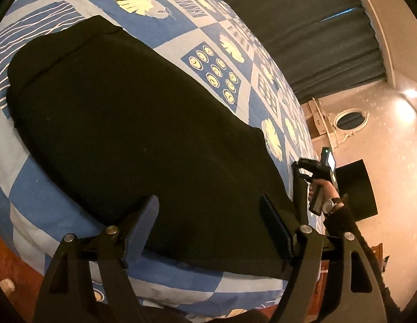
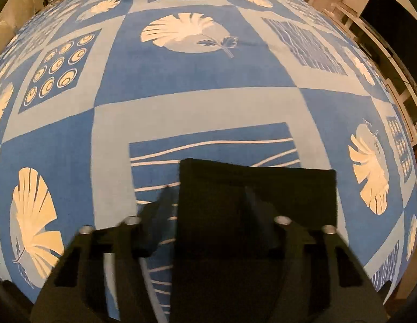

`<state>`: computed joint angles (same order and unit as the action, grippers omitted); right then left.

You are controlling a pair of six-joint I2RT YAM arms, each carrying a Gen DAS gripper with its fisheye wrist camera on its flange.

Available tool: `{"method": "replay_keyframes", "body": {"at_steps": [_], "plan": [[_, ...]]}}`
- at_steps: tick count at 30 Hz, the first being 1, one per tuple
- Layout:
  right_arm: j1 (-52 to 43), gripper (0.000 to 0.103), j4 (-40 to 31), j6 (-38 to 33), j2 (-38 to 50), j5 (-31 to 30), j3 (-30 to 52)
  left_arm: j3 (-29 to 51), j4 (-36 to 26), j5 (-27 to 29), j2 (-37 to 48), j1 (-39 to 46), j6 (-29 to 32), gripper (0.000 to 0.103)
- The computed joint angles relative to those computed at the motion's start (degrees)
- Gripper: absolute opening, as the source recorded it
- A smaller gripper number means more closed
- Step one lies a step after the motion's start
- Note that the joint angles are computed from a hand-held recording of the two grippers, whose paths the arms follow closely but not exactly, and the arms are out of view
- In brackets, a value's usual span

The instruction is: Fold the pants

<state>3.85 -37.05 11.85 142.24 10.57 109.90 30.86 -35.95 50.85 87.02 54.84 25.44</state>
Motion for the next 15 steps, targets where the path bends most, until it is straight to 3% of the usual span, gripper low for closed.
{"method": "replay_keyframes", "body": {"at_steps": [2, 6, 10, 15], "plan": [[-1.86, 0.009, 3.98, -0.07, -4.48, -4.69, -5.91, 0.38, 0.31, -0.24, 0.02, -0.97, -1.64, 0.076], [-5.71, 0.009, 13.85, -1.17, -17.20, -13.20, -21.68, 1.18, -2.85, 0.18, -1.82, -2.63, -2.19, 0.076], [-14.02, 0.009, 22.40, -2.34, -33.43, -26.25, -39.55, -0.43, -4.04, 0.24, -9.26, -10.13, -6.38, 0.076], [-29.97, 0.009, 24.19, -8.10, -50.73, -40.99, -55.81, -5.29, 0.07, -0.44, -18.15, -25.53, -19.28, 0.076]]}}
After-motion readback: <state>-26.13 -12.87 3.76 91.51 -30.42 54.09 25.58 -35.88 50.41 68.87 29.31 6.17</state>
